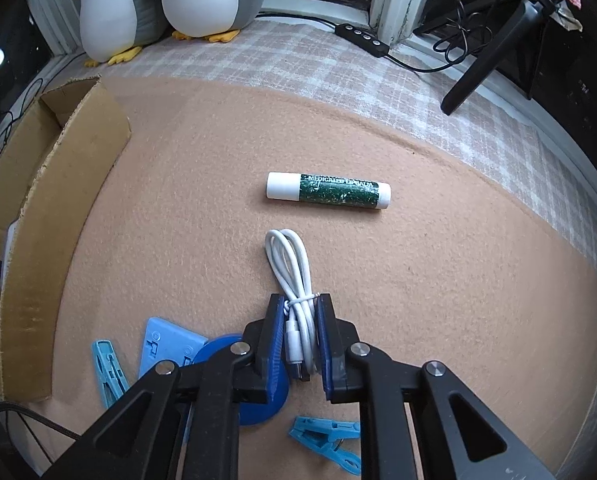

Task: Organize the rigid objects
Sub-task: 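Move the right gripper to the coiled white USB cable and grasp it, then carry the cable with the right gripper into the box and release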

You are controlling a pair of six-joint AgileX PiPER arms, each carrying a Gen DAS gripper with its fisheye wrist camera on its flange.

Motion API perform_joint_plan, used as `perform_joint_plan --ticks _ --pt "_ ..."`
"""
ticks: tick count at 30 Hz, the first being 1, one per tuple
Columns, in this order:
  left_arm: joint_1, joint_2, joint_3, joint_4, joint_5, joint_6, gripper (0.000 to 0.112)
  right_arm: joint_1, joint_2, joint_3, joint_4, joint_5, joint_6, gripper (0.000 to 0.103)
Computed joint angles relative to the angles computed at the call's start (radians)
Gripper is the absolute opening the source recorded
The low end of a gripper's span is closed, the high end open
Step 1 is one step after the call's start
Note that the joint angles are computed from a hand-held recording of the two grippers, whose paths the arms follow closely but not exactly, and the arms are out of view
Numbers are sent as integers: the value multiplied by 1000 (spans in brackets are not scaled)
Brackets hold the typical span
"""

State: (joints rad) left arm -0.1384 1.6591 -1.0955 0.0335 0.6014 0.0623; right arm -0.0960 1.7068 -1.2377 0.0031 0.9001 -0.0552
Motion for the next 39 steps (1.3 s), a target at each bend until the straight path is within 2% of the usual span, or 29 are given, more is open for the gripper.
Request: perform_joint_plan --ticks 11,18,30,39 --pt "-1 -1 1 2 0 -2 31 18 -78 12 32 -8 22 14" --pt "1 0 -1 -1 1 1 31 124 -110 -68 97 18 31 14" --pt "6 0 -3 -8 1 7 31 339 19 -282 168 39 89 14" --pt "8 1 -5 -12 1 10 30 411 137 -409 197 57 127 14"
